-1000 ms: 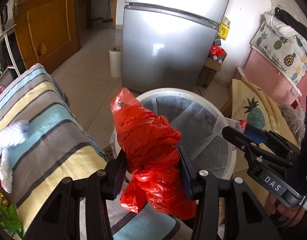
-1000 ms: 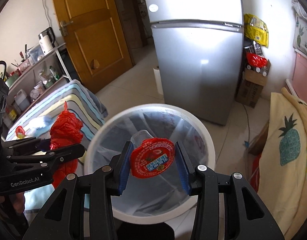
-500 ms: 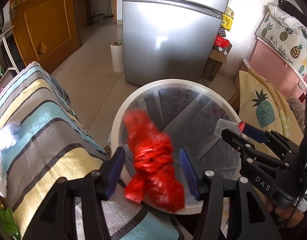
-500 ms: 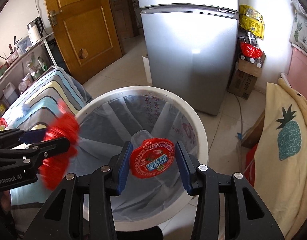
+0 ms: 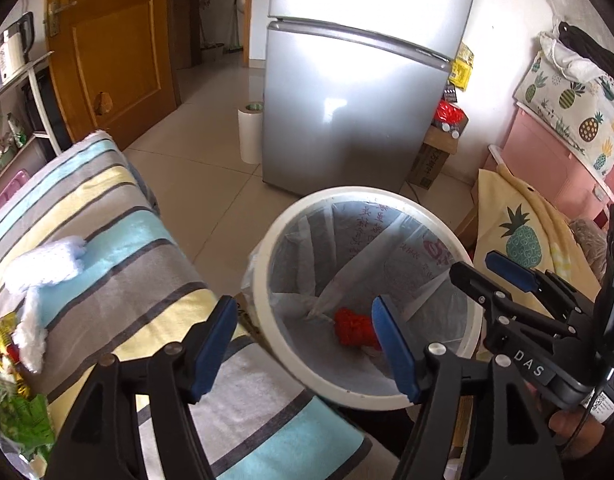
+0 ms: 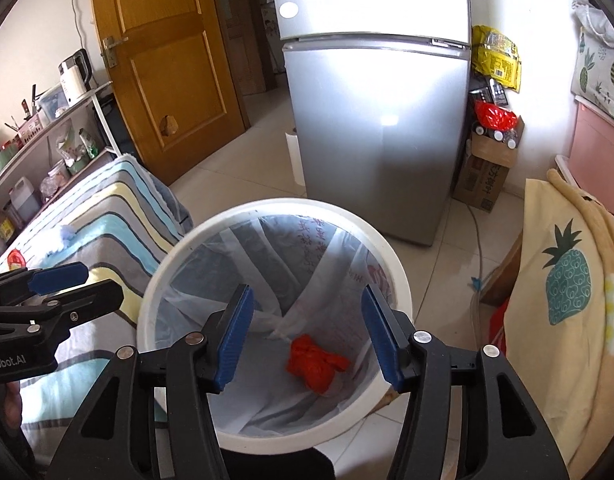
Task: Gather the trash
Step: 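Carry both items over the bin and open both grippers to drop them, then grasp the white foam net with the left gripper while the right grasps the clear plastic wrap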
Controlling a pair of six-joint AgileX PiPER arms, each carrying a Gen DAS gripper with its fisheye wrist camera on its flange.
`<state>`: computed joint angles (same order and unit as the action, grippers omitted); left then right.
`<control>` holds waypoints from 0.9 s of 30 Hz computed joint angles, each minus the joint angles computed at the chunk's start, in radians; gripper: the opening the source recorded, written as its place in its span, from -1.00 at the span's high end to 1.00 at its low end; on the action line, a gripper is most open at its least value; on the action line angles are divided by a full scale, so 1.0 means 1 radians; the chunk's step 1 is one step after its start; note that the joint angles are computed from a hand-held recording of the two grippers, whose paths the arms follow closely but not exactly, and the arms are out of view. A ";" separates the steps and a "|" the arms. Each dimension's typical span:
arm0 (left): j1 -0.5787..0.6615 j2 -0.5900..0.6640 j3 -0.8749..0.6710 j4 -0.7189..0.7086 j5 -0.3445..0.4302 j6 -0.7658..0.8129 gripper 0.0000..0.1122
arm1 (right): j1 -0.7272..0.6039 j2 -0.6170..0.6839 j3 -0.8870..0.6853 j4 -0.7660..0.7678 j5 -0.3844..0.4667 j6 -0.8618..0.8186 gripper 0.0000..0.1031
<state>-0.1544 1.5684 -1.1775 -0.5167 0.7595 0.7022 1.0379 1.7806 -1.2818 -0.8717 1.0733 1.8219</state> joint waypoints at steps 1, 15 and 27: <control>0.009 -0.017 0.011 0.006 -0.009 0.000 -0.28 | 0.009 0.001 -0.010 -0.007 0.009 0.003 -0.11; 0.266 -0.148 0.088 -0.089 0.017 0.123 -0.32 | 0.097 0.110 -0.262 -0.074 0.071 -0.106 -0.11; 0.595 -0.170 0.126 -0.170 0.040 0.269 -0.32 | 0.101 0.315 -0.600 -0.014 0.002 -0.336 -0.11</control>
<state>0.4405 1.3986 -1.0517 -0.6870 0.7998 0.9715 1.1389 2.0954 -1.8817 -0.8857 1.0755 1.4862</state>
